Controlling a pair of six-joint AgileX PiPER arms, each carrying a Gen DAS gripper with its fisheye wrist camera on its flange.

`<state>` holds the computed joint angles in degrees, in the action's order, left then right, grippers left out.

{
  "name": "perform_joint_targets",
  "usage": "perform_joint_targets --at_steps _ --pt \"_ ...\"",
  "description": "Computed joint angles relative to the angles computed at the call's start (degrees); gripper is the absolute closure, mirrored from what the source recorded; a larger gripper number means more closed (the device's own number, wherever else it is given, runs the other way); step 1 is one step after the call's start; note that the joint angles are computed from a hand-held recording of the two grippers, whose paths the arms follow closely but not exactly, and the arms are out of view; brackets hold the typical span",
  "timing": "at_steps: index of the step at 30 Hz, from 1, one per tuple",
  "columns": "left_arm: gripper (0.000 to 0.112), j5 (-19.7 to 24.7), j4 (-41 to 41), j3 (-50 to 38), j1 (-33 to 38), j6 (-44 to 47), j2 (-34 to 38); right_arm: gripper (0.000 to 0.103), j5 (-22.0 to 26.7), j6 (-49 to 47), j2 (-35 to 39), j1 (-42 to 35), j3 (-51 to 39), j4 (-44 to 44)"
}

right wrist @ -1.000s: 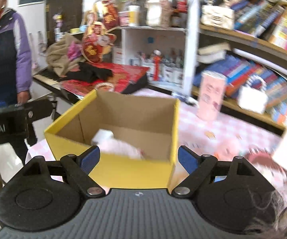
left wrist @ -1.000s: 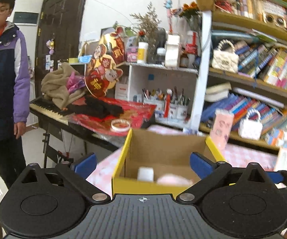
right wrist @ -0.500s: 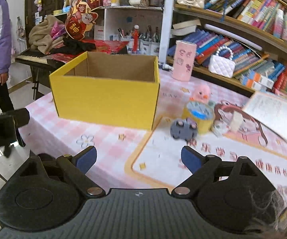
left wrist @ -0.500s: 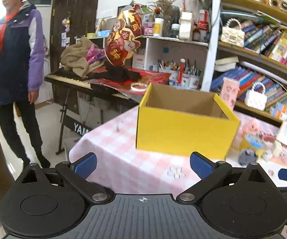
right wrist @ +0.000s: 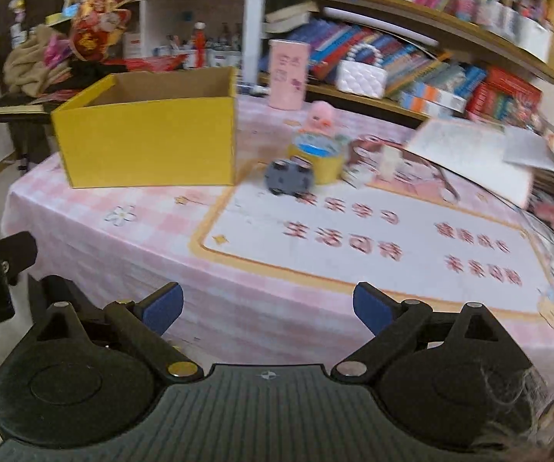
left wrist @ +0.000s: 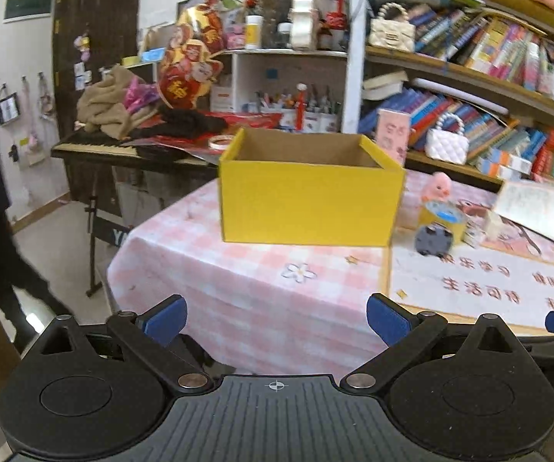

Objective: Organize objects
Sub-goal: 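Move both open tools back toward the remaining objects on the table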

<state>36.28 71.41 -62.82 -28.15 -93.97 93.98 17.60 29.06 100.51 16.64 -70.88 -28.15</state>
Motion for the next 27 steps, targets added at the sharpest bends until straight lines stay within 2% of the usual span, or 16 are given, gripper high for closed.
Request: perform_joint_targets --at_steps 4,10,16,22,27 --pt "0.011 -2.75 0.15 -0.41 -0.96 1.08 0.32 0.005 0.69 8.62 -2.37 -0.85 3.28 -7.0" --pt "0.011 -11.9 -5.98 -2.75 0.35 8.72 1.69 0.005 2.89 18.62 -4.95 -2.85 6.24 -14.1" --pt "0.011 -12.55 -8.39 -7.15 -0.81 14.77 4.86 0.005 3.73 23.12 -5.97 -5.11 7.19 -16.28" --pt "0.011 -13.14 -13.69 -11.6 -0.86 20.66 8.16 0.005 4.39 23.55 -5.24 -6.95 6.27 -16.65" --pt "0.011 -13.29 -19.65 -16.31 -0.81 25.34 11.8 0.005 5.34 20.32 -3.09 -9.03 3.59 -14.78"
